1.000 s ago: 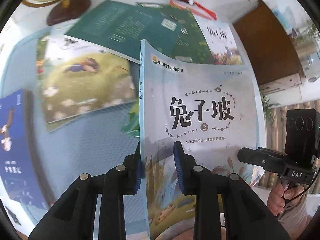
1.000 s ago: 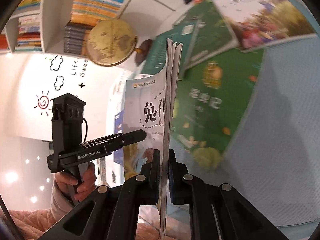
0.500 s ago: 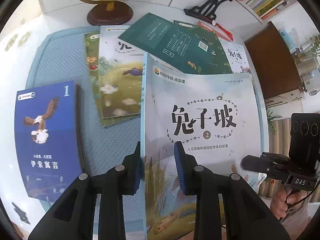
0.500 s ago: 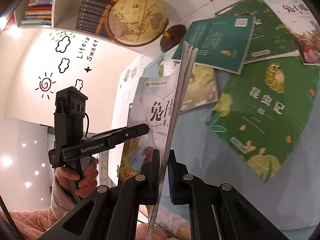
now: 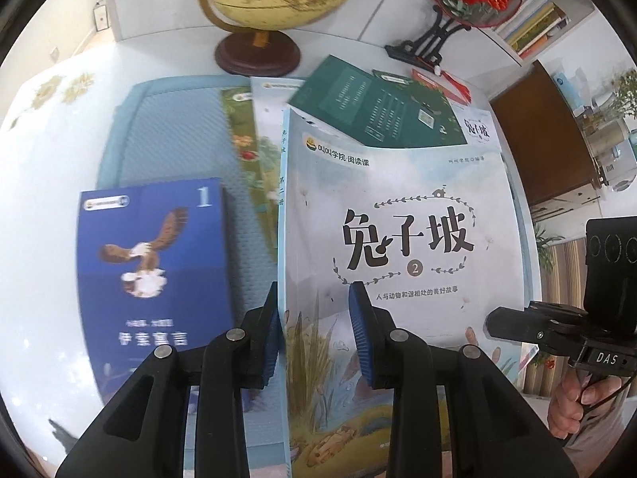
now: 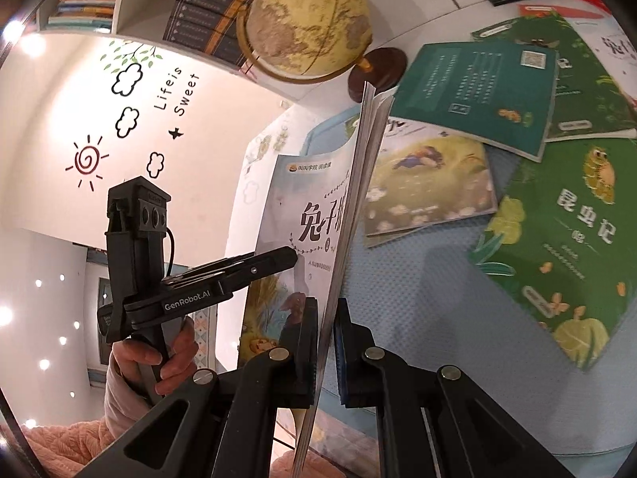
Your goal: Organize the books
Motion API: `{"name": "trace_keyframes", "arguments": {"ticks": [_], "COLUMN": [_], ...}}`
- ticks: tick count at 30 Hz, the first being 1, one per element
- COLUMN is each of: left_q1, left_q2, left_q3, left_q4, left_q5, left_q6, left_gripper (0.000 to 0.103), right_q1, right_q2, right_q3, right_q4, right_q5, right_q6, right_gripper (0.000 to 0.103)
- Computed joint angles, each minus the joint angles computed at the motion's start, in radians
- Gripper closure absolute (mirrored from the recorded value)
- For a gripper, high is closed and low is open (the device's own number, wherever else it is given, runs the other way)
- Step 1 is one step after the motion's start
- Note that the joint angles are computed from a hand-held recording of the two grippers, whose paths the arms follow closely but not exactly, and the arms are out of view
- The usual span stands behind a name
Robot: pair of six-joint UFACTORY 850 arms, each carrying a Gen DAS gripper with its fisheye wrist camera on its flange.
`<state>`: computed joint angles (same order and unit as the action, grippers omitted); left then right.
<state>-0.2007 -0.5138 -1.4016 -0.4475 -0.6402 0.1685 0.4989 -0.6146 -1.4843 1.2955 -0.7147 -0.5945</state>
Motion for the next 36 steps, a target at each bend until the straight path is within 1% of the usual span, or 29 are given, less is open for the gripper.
{"name": "trace_keyframes", "arguments": {"ticks": [6, 14, 17, 20, 26, 29, 32, 33, 34, 35, 36], "left_q1": [0.055, 0.130, 0.171, 0.205, 0.237, 0.247, 0.246, 0.250, 0.261, 0.268, 0.270], "left_q2": [0.027, 0.038, 0.025, 0.010, -0.051, -0.073, -0.085, -0.086, -0.086, -0.085, -0.084], "left_q3": [0.039, 0.076, 0.082, 0.086, 0.055, 0.044, 0.044, 0.047, 0.052, 0.055, 0.055], "left_q4": [-0.033, -0.067, -0.115, -0.141, -0.069, -0.046, 0.020, 0.013, -0.036, -0.074, -0.079], "left_q5": [0.007, 0.016, 0.008, 0.013, 0.002, -0.011, -0.001, -0.002, -0.005, -0.009, -0.008], "left_q6": [0.051, 0.114, 0.143, 0.161, 0.124, 0.094, 0.032, 0.040, 0.083, 0.113, 0.114], "left_gripper": [0.074, 0.074, 0.074, 0.074, 0.074, 0.076, 0.076, 0.076, 0.076, 0.076, 0.076], "right_q1": [0.045, 0.087, 0.100, 0.120, 0.148, 0.161, 0.168, 0.170, 0.172, 0.174, 0.176], "right_q2": [-0.058, -0.164, -0.208, -0.270, -0.398, -0.433, -0.457, -0.465, -0.471, -0.471, -0.467], "right_q3": [-0.103, -0.253, -0.311, -0.395, -0.553, -0.596, -0.619, -0.625, -0.631, -0.625, -0.614], "right_q4": [-0.067, -0.121, -0.136, -0.196, -0.276, -0.339, -0.366, -0.373, -0.374, -0.379, -0.361], "right_q5": [0.006, -0.013, -0.022, -0.016, -0.037, -0.026, -0.021, -0.022, -0.024, -0.012, -0.004], "right_q6": [0.076, 0.166, 0.194, 0.255, 0.384, 0.458, 0.506, 0.521, 0.530, 0.540, 0.529], "right_gripper": [0.096, 0.096, 0.096, 0.096, 0.096, 0.095, 0.095, 0.095, 0.095, 0.095, 0.095]}}
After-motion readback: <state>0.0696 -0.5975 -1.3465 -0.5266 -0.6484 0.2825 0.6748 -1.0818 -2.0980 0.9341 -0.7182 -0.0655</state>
